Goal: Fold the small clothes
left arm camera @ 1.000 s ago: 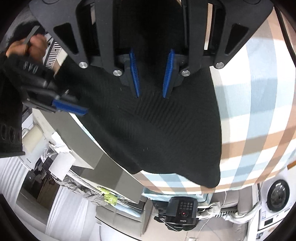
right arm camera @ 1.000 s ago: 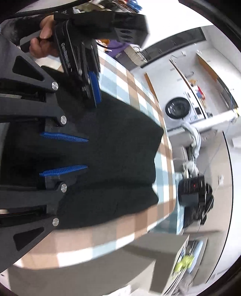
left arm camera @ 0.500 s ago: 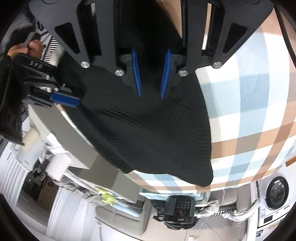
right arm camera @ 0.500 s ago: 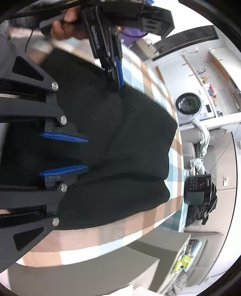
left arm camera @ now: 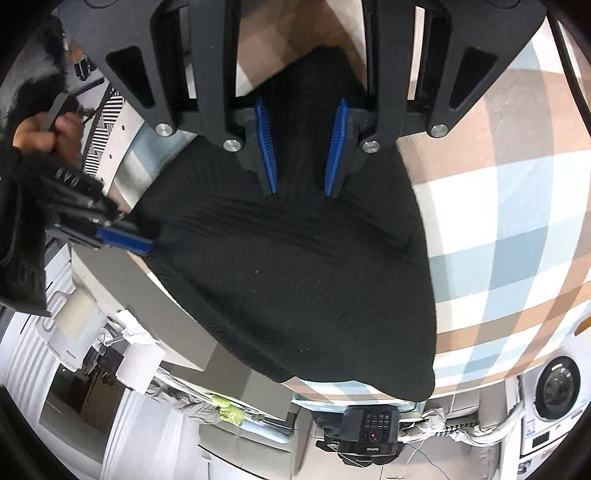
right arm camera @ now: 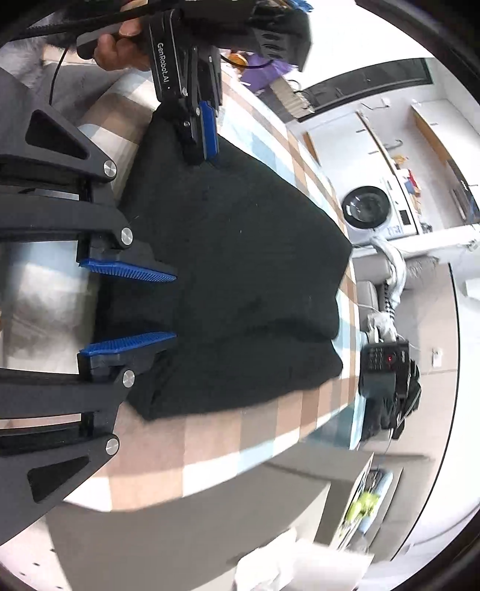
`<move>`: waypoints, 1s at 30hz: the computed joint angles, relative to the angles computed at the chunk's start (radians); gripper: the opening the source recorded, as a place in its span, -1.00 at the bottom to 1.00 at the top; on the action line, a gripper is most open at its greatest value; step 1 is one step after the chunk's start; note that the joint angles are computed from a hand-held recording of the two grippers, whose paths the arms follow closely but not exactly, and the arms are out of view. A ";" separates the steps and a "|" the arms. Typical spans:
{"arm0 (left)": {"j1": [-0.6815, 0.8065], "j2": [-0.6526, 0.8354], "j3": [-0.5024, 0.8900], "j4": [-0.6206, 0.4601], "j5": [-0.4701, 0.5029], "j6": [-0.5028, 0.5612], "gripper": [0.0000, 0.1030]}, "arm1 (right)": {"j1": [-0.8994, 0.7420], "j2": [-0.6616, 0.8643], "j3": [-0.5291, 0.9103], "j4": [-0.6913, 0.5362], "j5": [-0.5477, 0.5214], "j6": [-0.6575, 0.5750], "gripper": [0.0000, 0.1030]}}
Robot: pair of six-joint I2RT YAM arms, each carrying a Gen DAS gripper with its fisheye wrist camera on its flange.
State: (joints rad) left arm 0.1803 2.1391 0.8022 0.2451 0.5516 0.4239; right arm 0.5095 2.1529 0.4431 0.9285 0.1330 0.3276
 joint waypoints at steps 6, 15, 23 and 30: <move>0.016 -0.039 0.019 -0.056 0.002 -0.029 -0.54 | -0.033 -0.048 -0.027 0.006 -0.005 0.074 -0.41; -0.041 0.066 0.306 -0.112 -0.044 -0.112 -0.53 | -0.034 -0.029 0.256 -0.231 -0.078 0.029 -0.41; -0.073 0.280 0.648 -0.293 -0.066 -0.082 -0.53 | -0.051 0.128 0.617 -0.495 -0.086 0.045 -0.41; -0.036 0.350 0.730 -0.346 -0.002 -0.061 -0.57 | -0.069 0.267 0.883 -0.734 -0.107 0.006 -0.42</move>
